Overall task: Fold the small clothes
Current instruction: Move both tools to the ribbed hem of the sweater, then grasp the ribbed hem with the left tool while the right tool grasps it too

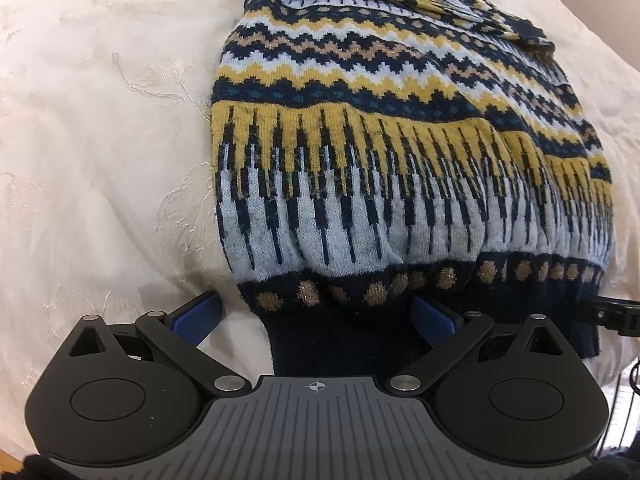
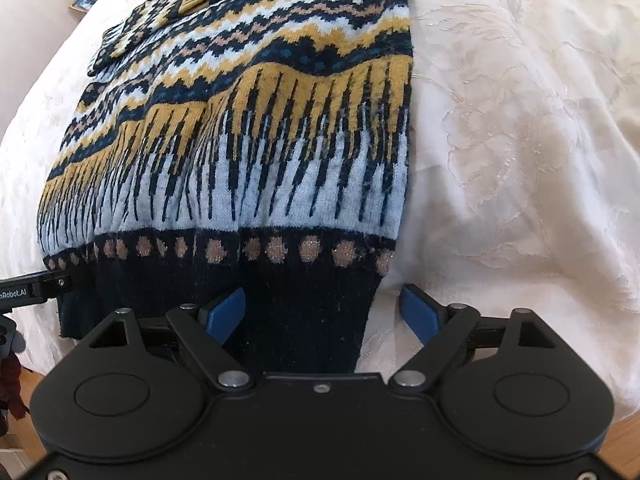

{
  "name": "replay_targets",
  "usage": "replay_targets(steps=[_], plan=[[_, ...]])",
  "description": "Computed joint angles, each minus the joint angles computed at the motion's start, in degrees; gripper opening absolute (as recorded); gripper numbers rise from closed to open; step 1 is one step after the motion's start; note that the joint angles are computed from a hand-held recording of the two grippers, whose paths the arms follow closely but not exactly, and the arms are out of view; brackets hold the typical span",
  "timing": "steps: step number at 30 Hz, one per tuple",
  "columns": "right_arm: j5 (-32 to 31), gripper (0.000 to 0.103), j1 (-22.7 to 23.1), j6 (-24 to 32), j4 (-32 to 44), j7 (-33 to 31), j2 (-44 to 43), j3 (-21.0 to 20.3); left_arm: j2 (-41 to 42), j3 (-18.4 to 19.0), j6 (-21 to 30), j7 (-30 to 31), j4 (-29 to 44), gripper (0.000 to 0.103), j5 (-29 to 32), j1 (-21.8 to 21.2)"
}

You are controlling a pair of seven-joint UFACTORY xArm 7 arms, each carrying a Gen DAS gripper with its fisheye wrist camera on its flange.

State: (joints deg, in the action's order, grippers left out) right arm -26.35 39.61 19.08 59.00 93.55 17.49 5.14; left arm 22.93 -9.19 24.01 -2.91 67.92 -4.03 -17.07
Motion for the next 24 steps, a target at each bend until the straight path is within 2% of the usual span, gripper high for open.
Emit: replay_targets(steps=[2, 3, 5, 6, 7, 8, 9, 10, 11, 12, 15, 18, 21, 24], plan=[[1.3, 0.086, -0.7, -1.3, -1.1, -0.1, -0.5, 0.5, -0.6, 0.4, -1.0, -0.6, -1.0, 0.097, 0.4, -0.3], [2.1, 0.082, -1.1, -2.0, -1.1, -0.5, -0.4, 0.6, -1.1, 0.6, -1.6, -1.1, -1.6, 0.095, 0.6, -0.5], [2.8, 0.065, -1.1, -3.5, -2.1, -0.2, -0.9, 0.4, -2.0, 0.8, -2.9, -1.8, -3.0, 0.086, 0.9, -0.6], [3.1, 0.046, -1.1, -4.4, -2.6, 0.0, -1.1, 0.3, -2.5, 0.9, -3.4, -2.2, -3.7, 0.083, 1.3, -0.7], [4.0, 0.016, -1.6, -6.2, -3.4, -0.3, -1.4, 0.6, -2.9, 0.6, -4.0, -1.9, -4.3, 0.072, 1.0, -0.4], [5.5, 0.012, -2.2, -7.4, -4.0, -1.1, -1.6, 1.2, -3.4, -0.2, -4.5, -1.0, -4.8, 0.052, 0.2, 0.2], [5.5, 0.012, -1.7, -7.5, -4.2, -1.2, -2.1, 0.7, -4.1, -0.2, -5.1, -0.9, -5.5, 0.043, 0.3, 0.2], [4.1, 0.012, -0.4, -6.3, -4.0, -0.6, -2.7, -0.3, -4.8, -0.7, -5.6, -0.1, -6.2, 0.024, -0.3, 0.6], [2.6, 0.012, 0.5, -4.6, -3.5, 0.0, -3.4, -0.9, -5.6, -1.9, -6.3, 1.6, -7.0, 0.016, -2.0, 1.6], [0.9, 0.012, 1.2, -2.9, -3.3, 1.3, -4.4, -1.3, -6.4, -2.6, -7.0, 2.5, -7.9, 0.015, -3.4, 2.2], [-8.1, 0.011, 3.0, -1.4, -5.2, 11.6, -8.5, -2.9, -9.3, -3.0, -9.0, 2.9, -10.3, 0.012, -5.8, 2.3], [-15.3, 0.011, 3.0, 1.2, -6.7, 20.1, -12.8, -2.3, -12.2, -4.6, -10.7, 5.9, -12.2, 0.012, -11.1, 3.6], [-20.2, 0.011, 1.7, 3.3, -7.2, 25.6, -15.8, -0.6, -14.7, -6.4, -11.5, 11.8, -13.0, 0.011, -18.9, 5.1], [-23.3, 0.011, -0.2, 5.2, -6.4, 28.7, -17.1, 1.5, -16.2, -6.1, -11.2, 16.0, -12.9, 0.011, -24.6, 4.7]])
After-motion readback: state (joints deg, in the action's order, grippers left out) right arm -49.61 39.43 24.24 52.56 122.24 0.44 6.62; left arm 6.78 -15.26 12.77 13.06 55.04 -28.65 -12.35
